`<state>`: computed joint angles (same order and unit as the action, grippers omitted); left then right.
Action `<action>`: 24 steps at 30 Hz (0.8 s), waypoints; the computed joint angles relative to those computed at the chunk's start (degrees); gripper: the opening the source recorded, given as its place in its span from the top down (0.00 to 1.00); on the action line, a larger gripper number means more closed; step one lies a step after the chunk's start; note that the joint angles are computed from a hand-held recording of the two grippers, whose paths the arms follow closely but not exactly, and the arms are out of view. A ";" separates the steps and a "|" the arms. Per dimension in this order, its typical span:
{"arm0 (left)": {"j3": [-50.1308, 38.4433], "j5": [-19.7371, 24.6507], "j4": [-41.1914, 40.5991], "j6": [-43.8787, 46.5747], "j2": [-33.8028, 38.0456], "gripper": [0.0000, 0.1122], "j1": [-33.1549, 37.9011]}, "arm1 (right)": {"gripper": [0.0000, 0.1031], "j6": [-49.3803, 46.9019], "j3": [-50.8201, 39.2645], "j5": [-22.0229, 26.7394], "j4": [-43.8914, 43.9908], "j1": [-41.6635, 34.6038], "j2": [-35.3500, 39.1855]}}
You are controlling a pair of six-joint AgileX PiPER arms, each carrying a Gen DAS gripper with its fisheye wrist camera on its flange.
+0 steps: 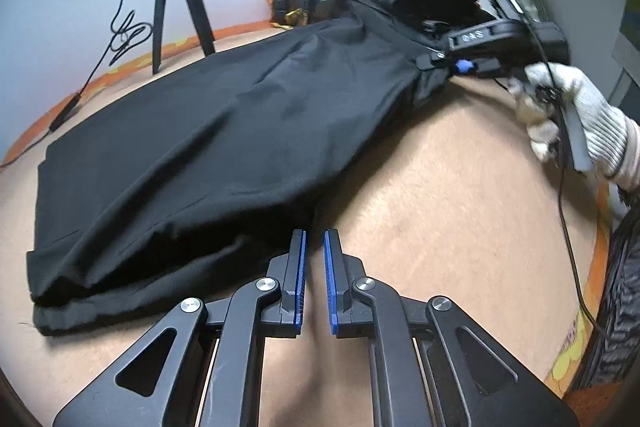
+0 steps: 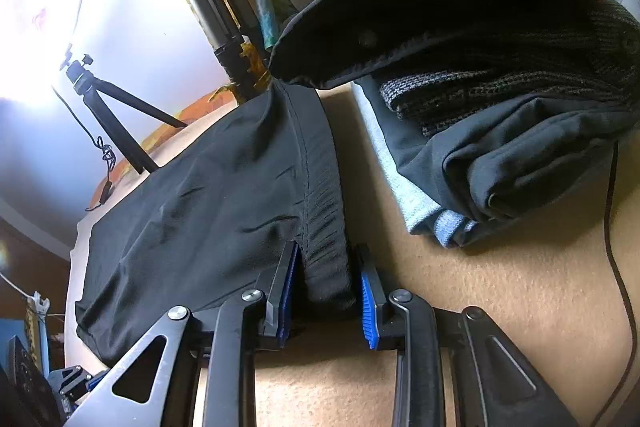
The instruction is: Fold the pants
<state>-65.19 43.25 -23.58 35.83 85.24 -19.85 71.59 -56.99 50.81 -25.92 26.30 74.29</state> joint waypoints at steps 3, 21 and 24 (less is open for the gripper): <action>-0.84 1.77 0.53 -0.69 -1.86 0.93 0.97 | 0.73 -0.23 0.09 -0.20 0.21 -0.13 -0.06; -12.74 0.46 15.48 -16.25 10.26 0.93 -7.72 | 0.72 4.04 3.93 -5.81 2.91 -1.98 -2.55; -12.91 1.20 13.81 -15.14 10.58 0.93 -7.16 | 0.74 4.91 3.72 -4.82 1.77 -1.04 -2.96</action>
